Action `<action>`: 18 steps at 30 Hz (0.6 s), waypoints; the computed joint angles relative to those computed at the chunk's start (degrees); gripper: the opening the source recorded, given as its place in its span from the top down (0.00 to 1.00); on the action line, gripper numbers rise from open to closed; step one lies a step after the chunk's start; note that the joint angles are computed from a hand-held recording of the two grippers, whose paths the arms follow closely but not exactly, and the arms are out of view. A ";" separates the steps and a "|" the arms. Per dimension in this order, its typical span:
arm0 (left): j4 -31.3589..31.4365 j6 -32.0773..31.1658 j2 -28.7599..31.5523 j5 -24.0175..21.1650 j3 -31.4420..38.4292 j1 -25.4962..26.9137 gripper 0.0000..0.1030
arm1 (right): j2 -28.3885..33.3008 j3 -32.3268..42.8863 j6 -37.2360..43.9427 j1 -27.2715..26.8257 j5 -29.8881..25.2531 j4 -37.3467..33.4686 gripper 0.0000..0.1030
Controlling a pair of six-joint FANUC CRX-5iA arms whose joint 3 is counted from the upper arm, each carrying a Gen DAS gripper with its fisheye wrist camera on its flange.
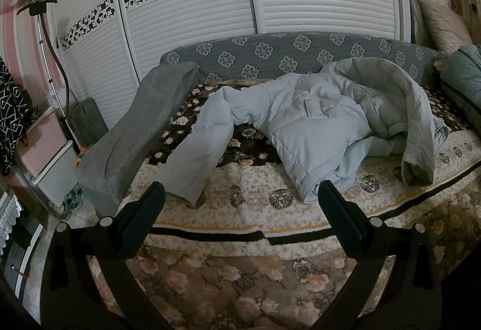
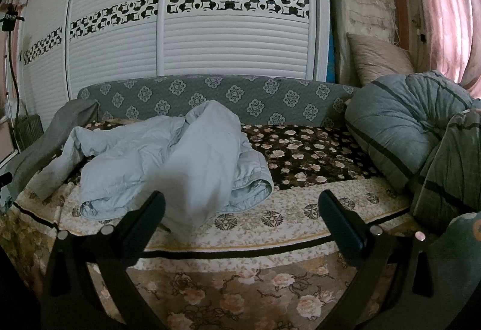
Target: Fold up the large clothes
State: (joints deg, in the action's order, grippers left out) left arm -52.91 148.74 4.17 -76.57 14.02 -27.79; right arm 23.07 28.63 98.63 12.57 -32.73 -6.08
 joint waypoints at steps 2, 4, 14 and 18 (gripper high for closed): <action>-0.01 0.01 -0.04 0.01 -0.04 0.01 0.03 | 0.04 -0.02 -0.21 0.11 0.06 0.16 0.01; -0.01 0.01 -0.04 0.01 -0.04 0.01 0.03 | 0.01 -0.04 -0.11 0.09 0.08 0.11 0.01; -0.17 -0.10 0.10 0.02 0.28 -0.06 0.03 | -0.01 -0.15 -0.29 0.19 -0.08 0.42 0.01; -0.24 -0.15 0.16 -0.04 0.44 -0.12 0.03 | -0.11 -0.40 -0.17 0.22 -0.06 0.54 0.01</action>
State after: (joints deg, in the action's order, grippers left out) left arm -53.15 148.59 4.34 -76.61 14.46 -27.91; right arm 22.97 28.23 98.46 12.79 -32.80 -5.54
